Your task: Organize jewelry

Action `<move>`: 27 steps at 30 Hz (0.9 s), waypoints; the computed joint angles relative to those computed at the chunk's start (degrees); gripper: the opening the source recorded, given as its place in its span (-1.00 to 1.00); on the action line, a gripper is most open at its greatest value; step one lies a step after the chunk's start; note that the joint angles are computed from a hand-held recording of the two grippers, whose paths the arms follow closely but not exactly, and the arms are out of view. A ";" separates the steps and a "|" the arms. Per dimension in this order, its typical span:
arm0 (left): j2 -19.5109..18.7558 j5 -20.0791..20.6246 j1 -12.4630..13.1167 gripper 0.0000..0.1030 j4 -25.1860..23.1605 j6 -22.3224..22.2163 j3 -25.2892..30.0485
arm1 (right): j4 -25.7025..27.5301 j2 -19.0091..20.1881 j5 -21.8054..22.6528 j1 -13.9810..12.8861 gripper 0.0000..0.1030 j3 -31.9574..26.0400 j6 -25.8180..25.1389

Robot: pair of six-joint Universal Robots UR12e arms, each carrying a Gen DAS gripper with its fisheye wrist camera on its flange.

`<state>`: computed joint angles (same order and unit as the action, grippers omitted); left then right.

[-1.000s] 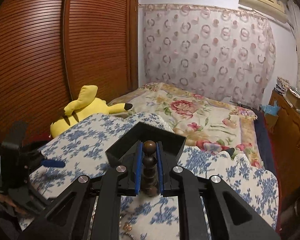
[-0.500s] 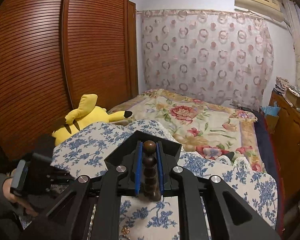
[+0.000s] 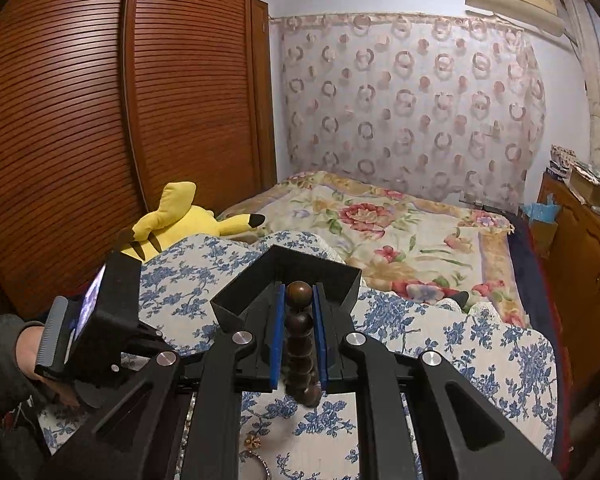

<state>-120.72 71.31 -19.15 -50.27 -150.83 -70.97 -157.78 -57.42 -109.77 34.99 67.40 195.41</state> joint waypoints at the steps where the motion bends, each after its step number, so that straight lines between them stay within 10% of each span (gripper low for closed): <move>1: 0.30 -1.68 0.31 -0.88 0.73 -0.71 -0.44 | 0.05 -0.01 0.01 0.03 -0.71 0.05 0.07; 10: 3.53 -10.47 2.02 -0.88 9.99 -7.50 -2.64 | -0.29 -0.03 -0.13 0.24 -0.71 -0.10 0.32; 27: 3.14 -11.46 2.50 -0.88 19.09 -14.54 2.12 | -1.67 0.99 -0.63 0.37 -0.71 -3.23 -1.79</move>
